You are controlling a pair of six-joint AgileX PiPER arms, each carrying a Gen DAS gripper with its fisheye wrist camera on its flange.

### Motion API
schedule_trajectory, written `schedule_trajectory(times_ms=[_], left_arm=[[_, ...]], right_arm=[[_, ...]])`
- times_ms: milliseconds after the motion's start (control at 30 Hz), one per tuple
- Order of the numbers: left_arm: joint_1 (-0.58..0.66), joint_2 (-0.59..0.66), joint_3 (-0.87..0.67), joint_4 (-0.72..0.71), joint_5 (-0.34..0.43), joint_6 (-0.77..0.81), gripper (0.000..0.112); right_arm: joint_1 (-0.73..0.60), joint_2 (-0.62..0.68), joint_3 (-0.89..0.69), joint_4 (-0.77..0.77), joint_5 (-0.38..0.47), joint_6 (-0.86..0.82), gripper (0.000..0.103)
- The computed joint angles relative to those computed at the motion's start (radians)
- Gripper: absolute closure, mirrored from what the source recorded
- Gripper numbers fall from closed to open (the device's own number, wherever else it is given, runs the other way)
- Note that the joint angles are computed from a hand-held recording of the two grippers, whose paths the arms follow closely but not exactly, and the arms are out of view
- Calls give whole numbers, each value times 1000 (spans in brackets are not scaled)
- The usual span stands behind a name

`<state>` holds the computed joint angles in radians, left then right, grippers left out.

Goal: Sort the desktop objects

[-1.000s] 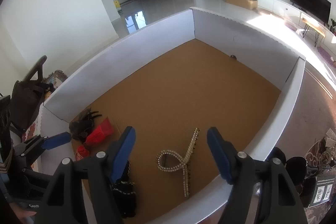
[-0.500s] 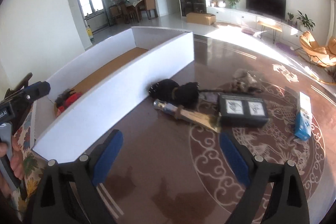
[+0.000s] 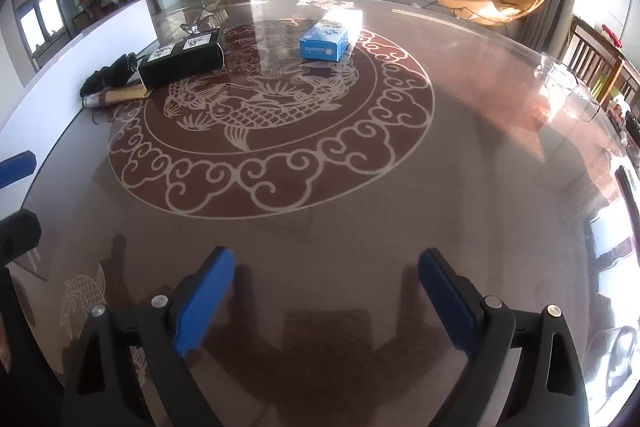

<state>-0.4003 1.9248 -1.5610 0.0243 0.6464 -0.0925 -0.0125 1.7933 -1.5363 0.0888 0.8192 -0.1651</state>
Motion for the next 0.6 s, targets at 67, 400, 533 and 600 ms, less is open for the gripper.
schedule_trajectory(times_ms=[67, 400, 533, 600], left_arm=[[8, -7, 59, 3, -32, -21, 12], [77, 35, 45, -71, -36, -28, 12], [82, 33, 51, -77, -40, -30, 12], [75, 28, 58, -54, -43, -46, 11]], right_arm=[[13, -5, 29, -11, -30, 6, 7], [25, -10, 57, -9, -75, 11, 0], [26, -10, 58, -11, -79, 13, 0], [26, -10, 58, -12, -79, 14, 0]])
